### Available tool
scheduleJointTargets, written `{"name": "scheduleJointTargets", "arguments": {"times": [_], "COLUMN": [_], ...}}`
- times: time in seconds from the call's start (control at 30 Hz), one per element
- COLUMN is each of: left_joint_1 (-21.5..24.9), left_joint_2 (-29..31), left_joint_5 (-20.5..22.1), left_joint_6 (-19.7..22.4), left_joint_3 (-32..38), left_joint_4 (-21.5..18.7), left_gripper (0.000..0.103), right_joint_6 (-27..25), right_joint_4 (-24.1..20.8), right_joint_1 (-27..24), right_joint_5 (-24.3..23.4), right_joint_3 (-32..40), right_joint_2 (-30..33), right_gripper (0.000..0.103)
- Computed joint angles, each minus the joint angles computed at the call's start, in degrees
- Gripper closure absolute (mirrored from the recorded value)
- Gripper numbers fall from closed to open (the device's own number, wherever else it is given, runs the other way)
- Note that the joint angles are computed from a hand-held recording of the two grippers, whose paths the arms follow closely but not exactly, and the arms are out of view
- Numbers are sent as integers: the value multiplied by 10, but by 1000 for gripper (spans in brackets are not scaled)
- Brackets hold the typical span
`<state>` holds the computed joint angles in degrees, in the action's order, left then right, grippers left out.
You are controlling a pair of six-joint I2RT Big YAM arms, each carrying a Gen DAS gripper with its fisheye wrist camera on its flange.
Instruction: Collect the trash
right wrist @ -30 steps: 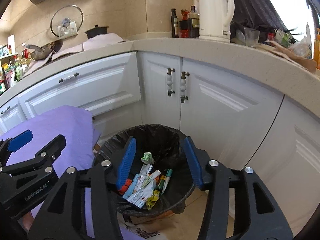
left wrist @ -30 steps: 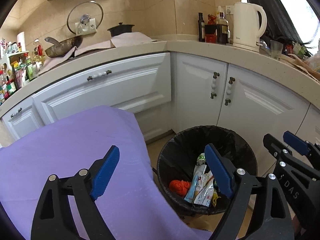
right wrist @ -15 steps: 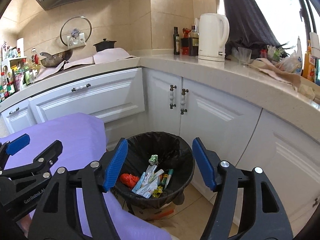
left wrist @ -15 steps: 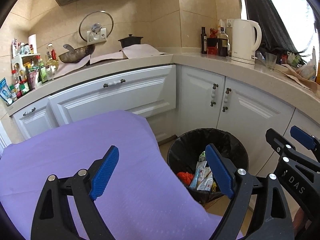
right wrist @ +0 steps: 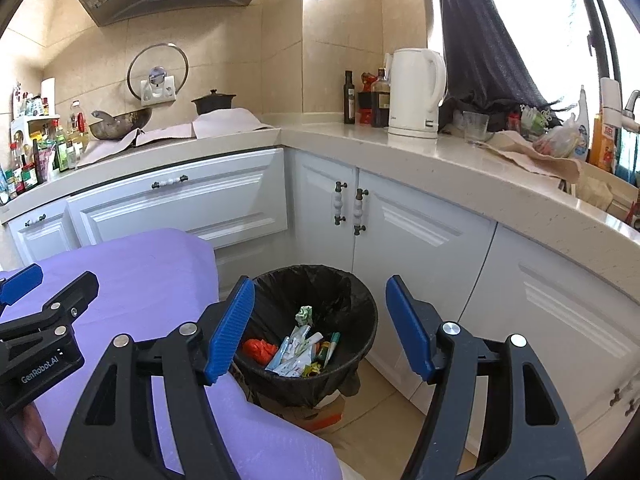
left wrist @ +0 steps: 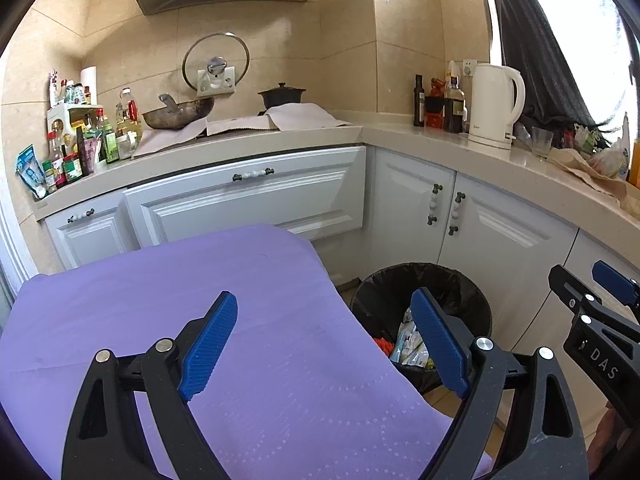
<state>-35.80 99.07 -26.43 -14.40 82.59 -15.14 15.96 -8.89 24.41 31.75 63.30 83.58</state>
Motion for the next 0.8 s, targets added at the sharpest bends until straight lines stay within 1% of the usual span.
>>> {"name": "scheduleJointTargets", "arguments": {"times": [0.33, 0.8], "left_joint_1": [-4, -4], "left_joint_2": [-33, -44], "left_joint_5": [-1, -2], "left_joint_6": [7, 6], "left_joint_3": [-38, -52], "left_joint_4": [32, 41], "left_gripper": [17, 17], "right_joint_6": [-7, -10], "right_joint_4": [9, 10], "right_joint_1": [15, 20], "right_joint_5": [16, 23], "right_joint_3": [-14, -17], "right_joint_2": [-21, -27], "right_gripper": [36, 36]}}
